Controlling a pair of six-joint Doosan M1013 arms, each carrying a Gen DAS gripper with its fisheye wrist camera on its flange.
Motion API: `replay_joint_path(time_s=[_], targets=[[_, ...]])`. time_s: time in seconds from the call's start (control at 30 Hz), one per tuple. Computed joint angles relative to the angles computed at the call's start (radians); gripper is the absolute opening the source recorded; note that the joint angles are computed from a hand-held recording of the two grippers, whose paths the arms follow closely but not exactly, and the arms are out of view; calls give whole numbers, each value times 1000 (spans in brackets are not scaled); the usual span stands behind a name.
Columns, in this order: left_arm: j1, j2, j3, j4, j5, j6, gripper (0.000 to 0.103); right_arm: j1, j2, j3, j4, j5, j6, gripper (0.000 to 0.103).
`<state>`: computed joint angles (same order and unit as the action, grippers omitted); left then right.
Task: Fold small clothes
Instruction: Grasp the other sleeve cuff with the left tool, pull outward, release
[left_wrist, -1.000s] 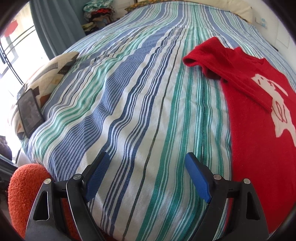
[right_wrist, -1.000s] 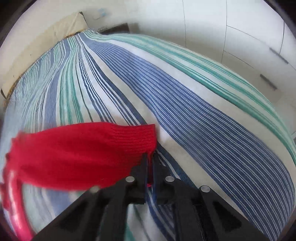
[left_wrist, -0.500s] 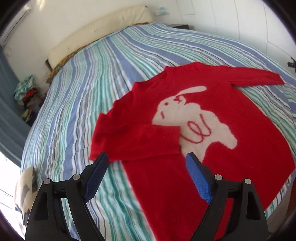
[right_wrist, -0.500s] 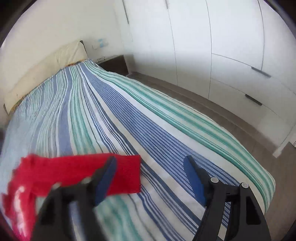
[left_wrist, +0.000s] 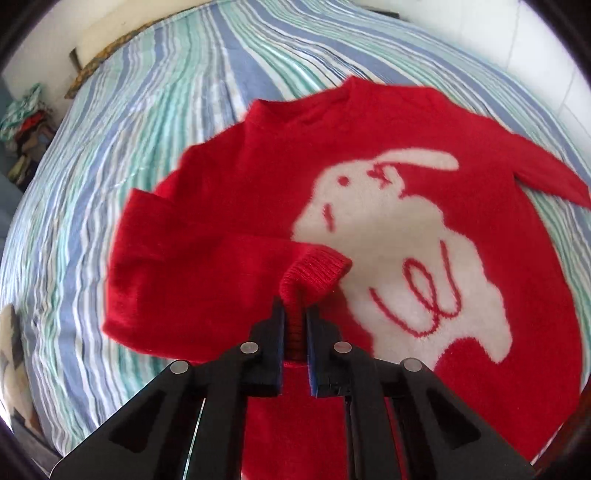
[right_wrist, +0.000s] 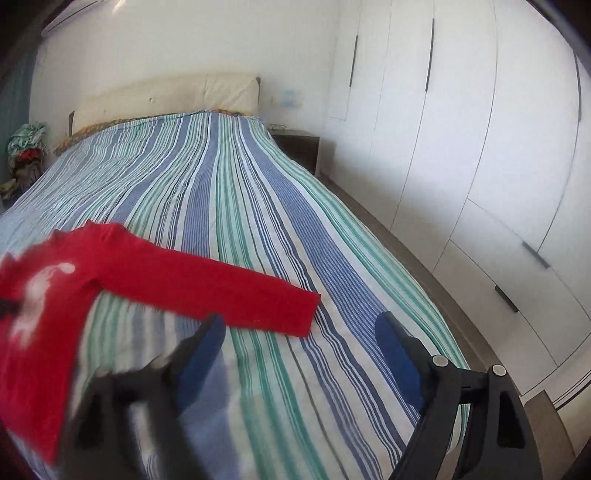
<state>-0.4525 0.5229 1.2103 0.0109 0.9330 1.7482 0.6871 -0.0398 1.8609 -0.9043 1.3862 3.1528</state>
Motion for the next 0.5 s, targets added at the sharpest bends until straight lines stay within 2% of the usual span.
replay_joint_path(time_s=[0.13, 0.27, 0.4, 0.5], targets=[[126, -4, -62, -18, -26, -260, 8, -13, -7, 9, -3, -17, 35, 83], [233, 15, -103, 97, 5, -516, 8, -12, -3, 8, -9, -16, 30, 83], [280, 21, -80, 232, 46, -632, 8, -26, -11, 15, 7, -48, 47, 83], [305, 19, -43, 222, 58, -655, 8, -40, -26, 27, 25, -71, 80, 83]])
